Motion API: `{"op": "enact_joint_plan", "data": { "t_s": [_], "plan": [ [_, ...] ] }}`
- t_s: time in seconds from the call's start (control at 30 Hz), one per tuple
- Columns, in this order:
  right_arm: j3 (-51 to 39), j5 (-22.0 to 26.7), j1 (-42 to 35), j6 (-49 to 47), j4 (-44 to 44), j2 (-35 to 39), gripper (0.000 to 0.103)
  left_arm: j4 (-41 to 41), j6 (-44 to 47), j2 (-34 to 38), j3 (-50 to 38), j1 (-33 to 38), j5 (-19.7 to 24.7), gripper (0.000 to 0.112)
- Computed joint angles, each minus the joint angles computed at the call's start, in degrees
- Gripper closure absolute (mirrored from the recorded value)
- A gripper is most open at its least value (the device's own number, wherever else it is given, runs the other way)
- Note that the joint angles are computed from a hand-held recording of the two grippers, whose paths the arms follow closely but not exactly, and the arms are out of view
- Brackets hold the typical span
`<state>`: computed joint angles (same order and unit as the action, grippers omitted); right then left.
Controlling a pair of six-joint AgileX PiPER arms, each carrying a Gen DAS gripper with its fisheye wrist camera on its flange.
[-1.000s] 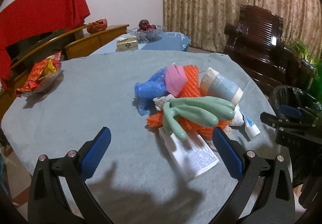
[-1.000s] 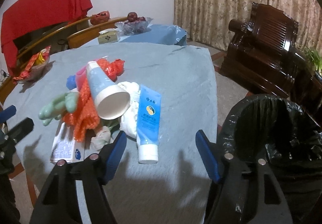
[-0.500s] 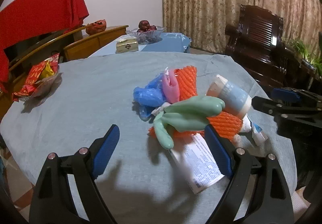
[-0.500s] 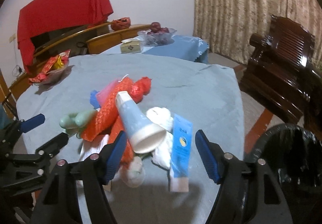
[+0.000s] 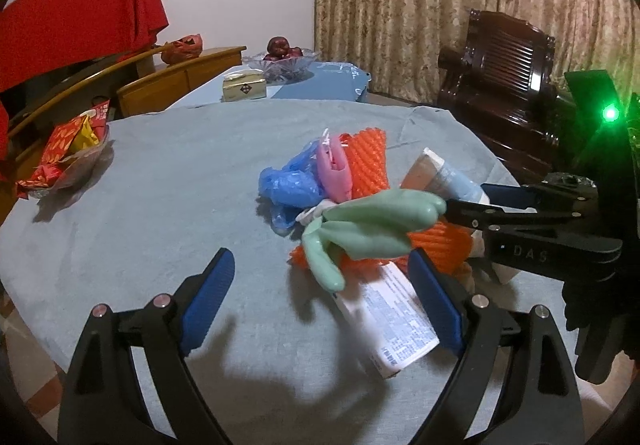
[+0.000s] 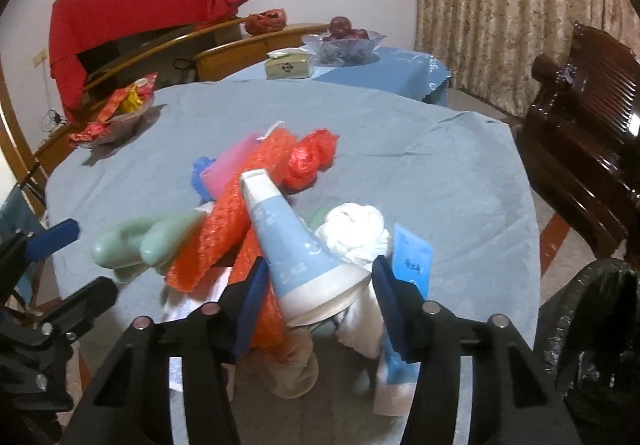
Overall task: Collect trash
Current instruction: 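Grasp the green glove with the left tool while the right tool grasps the light blue tube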
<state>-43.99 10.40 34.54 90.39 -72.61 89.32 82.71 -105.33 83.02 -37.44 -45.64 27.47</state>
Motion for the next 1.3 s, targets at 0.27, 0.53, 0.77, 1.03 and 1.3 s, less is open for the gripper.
{"op": "enact_joint_plan", "data": {
  "t_s": [0.27,0.53,0.77,1.03,1.3],
  "plan": [
    [3.27,1.82,-1.2,-1.86,3.08,-6.74,0.054,1.69,-1.43,1.86,-1.96,-1.35,-0.34,0.025],
    [5.71,2.55,-3.63,-6.76,8.14,-10.55,0.054,7.03,-4.28,9.63,-6.3,-1.98,3.37,0.029],
    [6.37,2.3,-3.78,-8.53,9.85,-11.38,0.054,14.3,-10.82,6.8,-3.66,-0.82,1.21,0.055],
    [6.5,4.0,-1.97,-8.18,9.96,-12.13,0.054,15.47,-10.74,4.65,-3.57,1.15,-4.58,0.082],
    [6.98,5.14,-0.44,-9.98,12.16,-13.11,0.054,11.56,-9.77,5.28,-2.95,-1.18,-2.5,0.083]
  ]
}}
